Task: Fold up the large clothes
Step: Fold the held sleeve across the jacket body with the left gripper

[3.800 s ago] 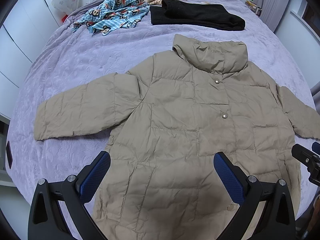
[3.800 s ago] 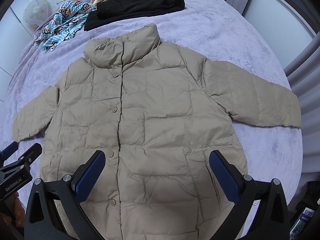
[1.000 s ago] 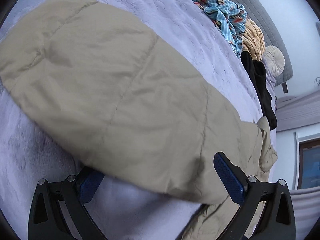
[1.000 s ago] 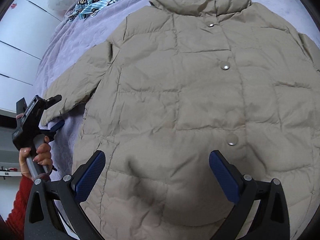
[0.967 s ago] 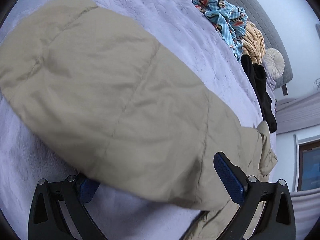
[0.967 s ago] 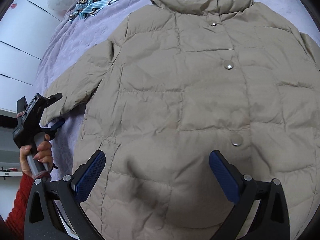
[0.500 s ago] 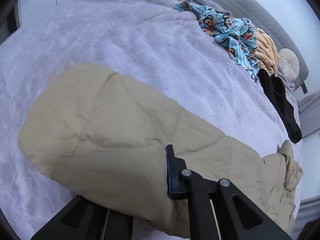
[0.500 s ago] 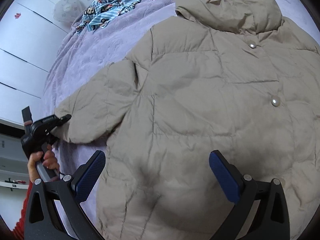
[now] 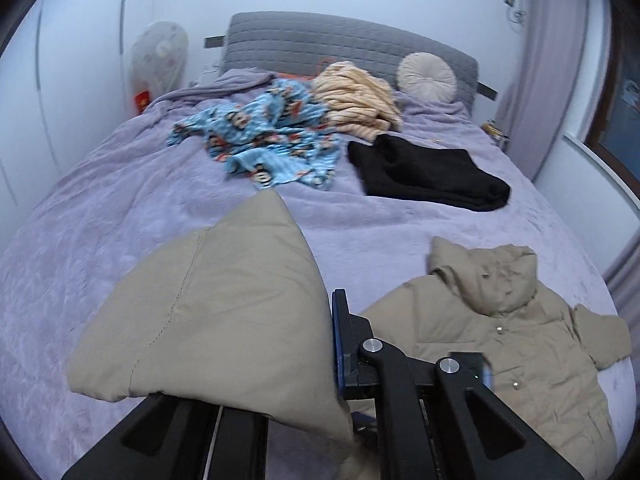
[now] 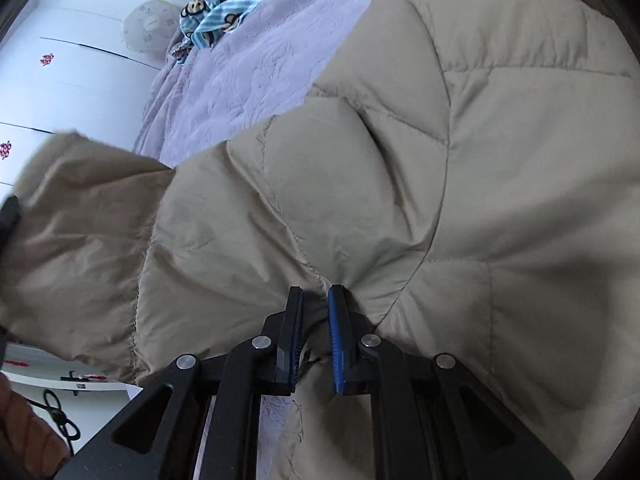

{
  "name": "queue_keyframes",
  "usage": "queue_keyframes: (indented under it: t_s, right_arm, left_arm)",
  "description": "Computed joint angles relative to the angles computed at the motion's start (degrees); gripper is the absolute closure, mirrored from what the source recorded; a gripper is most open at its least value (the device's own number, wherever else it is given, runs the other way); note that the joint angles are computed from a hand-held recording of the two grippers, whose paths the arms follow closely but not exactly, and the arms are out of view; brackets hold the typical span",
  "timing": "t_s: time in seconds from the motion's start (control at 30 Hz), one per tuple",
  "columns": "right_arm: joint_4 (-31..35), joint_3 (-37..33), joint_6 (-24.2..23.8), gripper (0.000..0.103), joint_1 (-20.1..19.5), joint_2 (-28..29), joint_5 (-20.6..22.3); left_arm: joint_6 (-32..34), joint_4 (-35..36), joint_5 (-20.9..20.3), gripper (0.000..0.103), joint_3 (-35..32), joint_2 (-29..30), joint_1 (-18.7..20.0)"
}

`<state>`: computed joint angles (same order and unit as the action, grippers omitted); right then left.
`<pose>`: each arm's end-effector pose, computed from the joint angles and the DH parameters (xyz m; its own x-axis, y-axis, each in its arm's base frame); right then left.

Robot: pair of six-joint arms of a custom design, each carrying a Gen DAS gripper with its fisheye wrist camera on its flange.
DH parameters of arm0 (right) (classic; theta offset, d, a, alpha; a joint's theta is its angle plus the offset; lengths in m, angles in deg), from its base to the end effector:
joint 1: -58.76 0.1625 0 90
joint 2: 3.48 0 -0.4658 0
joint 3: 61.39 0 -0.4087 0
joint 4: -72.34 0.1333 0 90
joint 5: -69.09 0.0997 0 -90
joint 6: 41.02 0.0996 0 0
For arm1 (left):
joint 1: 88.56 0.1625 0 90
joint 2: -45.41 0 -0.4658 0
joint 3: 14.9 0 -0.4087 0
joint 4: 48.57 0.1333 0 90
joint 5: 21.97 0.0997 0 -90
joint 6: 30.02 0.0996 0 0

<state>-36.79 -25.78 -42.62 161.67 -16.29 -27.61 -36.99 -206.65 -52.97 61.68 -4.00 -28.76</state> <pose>0.3251 -0.8736 0.0023 -0.9598 -0.2562 0.1146 -0.2499 0.9659 0.0672 -0.2012 -0.7803 0.3561 -0.7683 -0.3037 -0.5635 0.2891 0.6209 -0.7286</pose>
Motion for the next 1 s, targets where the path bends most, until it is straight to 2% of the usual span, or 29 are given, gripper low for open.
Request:
queue_keyframes:
  t_s: [0.1,0.17,0.23,0.33,0.4,0.5,0.57,0.67,0.8,0.97,1.0]
  right_arm:
    - [4.5,-2.5,0.9,0.089,-0.9,0.0,3.3]
    - [4.3,-0.1,1.4,0.089,-1.5,-2.9,3.6]
    - [1.4,4.3,2.0,0.089,-2.2,-7.5,2.2]
    - [-5.1,10.6,2.2,0.089,-3.4,-14.8,-3.3]
    - [-8.4,13.6,1.8,0.089,-4.3,-18.8,-8.4]
    - [-8.7,15.2,1.8,0.089,-5.7,-22.0,-13.4]
    - [-7.5,15.5,2.8,0.089,-6.6,-23.0,-15.5]
    - [-6.4,15.7,3.2,0.089,-8.4,-23.9,-14.4]
    - [-5.3,14.0,2.8,0.089,-8.8,-23.0,-13.0]
    - [-3.1,9.2,1.3,0.088,-8.0,-20.5,-14.0]
    - [-3.4,10.5,0.5,0.088,-8.1,-21.4,-14.1]
  left_arm:
    - [3.1,2.8,-3.1,0.092,-7.2,5.9,-1.4]
    - [3.8,6.0,-6.0,0.092,-12.6,10.2,-2.3]
    - [4.7,11.2,-8.9,0.092,-19.0,15.2,-2.7]
    - [6.0,18.1,-9.0,0.092,-26.7,22.7,-3.2]
    - [4.4,28.3,-7.2,0.091,-33.5,28.4,-3.1]
    - [0.9,39.0,-5.3,0.091,-38.7,33.6,-2.6]
    - [-0.5,42.0,-3.2,0.090,-38.8,34.9,-2.6]
    - [2.4,37.5,-0.5,0.090,-34.6,34.2,-3.5]
    - [0.1,38.7,-4.3,0.090,-31.0,31.3,-4.3]
    - [-5.3,34.3,-9.0,0.090,-21.5,24.1,-4.7]
    - [-5.8,33.6,-9.3,0.090,-19.8,22.8,-4.8]
